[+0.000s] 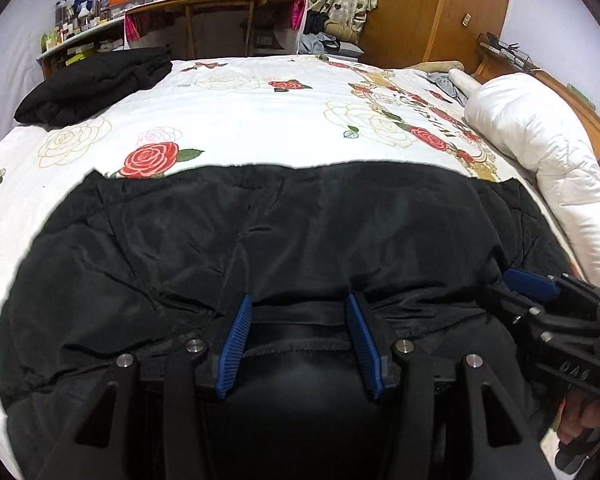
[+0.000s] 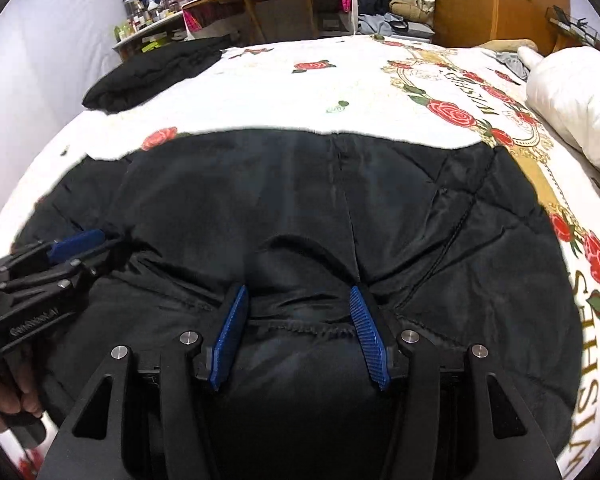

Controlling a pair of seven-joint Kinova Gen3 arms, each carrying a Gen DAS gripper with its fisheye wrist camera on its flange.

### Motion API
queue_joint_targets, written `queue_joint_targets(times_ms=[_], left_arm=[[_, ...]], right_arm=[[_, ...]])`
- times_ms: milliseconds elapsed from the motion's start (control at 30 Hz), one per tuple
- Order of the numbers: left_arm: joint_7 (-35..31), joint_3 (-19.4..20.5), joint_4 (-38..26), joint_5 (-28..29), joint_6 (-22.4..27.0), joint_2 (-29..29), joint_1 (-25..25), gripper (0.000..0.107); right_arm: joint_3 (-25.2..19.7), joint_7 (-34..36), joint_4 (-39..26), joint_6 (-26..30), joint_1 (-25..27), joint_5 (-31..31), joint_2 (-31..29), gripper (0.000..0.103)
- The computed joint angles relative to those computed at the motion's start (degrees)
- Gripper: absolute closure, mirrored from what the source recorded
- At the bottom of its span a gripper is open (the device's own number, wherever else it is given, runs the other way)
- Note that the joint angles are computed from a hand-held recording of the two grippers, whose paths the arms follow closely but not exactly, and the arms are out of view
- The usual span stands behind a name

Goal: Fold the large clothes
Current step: 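Open both tools and pull them back from the folded jacket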

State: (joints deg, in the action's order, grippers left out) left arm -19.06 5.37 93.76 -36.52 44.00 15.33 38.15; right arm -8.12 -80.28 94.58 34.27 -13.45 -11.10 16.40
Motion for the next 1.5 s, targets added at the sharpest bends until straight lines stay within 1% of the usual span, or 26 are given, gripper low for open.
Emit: queue_joint_targets(times_ms=[33,100,167,200,267,333,400,533,600,667,833,1000,1100,1167,1300,1333,1433,1500], left_arm=[[0.05,0.21,-0.15,0.05,0.76,-0.69,-0.02,0.055],[0.86,0.24,-0.61,-1.33,4.11,-1.86,1.11,0.055],[2.44,0.77,-0.11,-3.93,7.79,-3.33,2.26,0.055],[3.23,1.17,0.35,-5.12,9.41,-3.94,2.45,0.055],[5.17,2.07,1.52,-7.38,12.85,-5.1,2.58,0.055],[6.34,2.92,2.66,-8.43,14.86,-5.7,1.68,0.055],[6.95,3.54,3.61,-8.56,16.81,-5.56,0.62,0.055],[8.56,3.96,6.65,-7.79,14.3,-5.9,-1.97,0.055],[9.2,4.29,7.11,-8.36,13.72,-5.54,-2.17,0.055],[9.99,4.43,7.58,-8.97,13.46,-5.17,-2.05,0.055],[11.06,4.47,8.45,-9.07,12.42,-5.33,-2.17,0.055],[9.64,4.66,7.63,-7.83,13.3,-5.51,-2.49,0.055],[8.02,4.85,6.69,-6.71,14.38,-5.86,-2.73,0.055],[7.92,5.05,6.65,-6.77,15.15,-6.67,-2.55,0.055],[10.21,5.81,8.0,-8.33,16.97,-8.34,-2.3,0.055],[10.41,5.93,8.41,-8.2,17.01,-8.52,-2.64,0.055],[10.76,6.05,10.29,-7.25,15.33,-8.77,-4.0,0.055],[11.63,6.15,11.47,-7.52,13.78,-9.02,-4.44,0.054]], right_arm=[[-0.62,1.07,-0.02,0.72,1.4,-1.51,-1.21,0.05],[-0.58,2.47,1.47,-0.48,2.6,-3.14,-3.67,0.05],[-0.58,5.67,3.23,-1.31,4.91,-6.16,-6.12,0.05],[-0.48,6.49,3.81,-1.4,5.75,-6.72,-6.95,0.05],[1.42,6.14,4.89,-1.86,5.37,-5.21,-8.22,0.05],[2.48,6.01,5.01,-1.69,5.71,-4.43,-8.13,0.05],[3.87,3.2,4.58,-0.89,5.19,-1.58,-7.16,0.05],[4.57,0.6,3.55,0.82,5.76,0.41,-4.34,0.05],[3.92,1.38,4.33,-0.09,6.62,-0.28,-3.92,0.05],[3.81,0.74,5.04,-1.26,6.27,0.4,-3.77,0.05],[2.9,2.29,4.92,-1.07,7.68,-1.2,-2.96,0.05],[3.3,2.13,3.64,0.59,7.34,-0.25,-2.66,0.049],[3.5,1.66,3.21,1.59,7.22,0.19,-3.72,0.049],[3.14,2.94,3.83,1.31,8.24,-1.44,-5.12,0.049],[3.11,6.62,5.01,1.25,10.4,-5.7,-7.04,0.049],[3.29,7.21,5.3,1.22,10.66,-6.34,-7.19,0.049],[4.26,5.67,5.65,1.24,9.63,-4.32,-6.13,0.049],[4.1,5.97,5.65,1.14,9.85,-4.62,-5.43,0.049]])
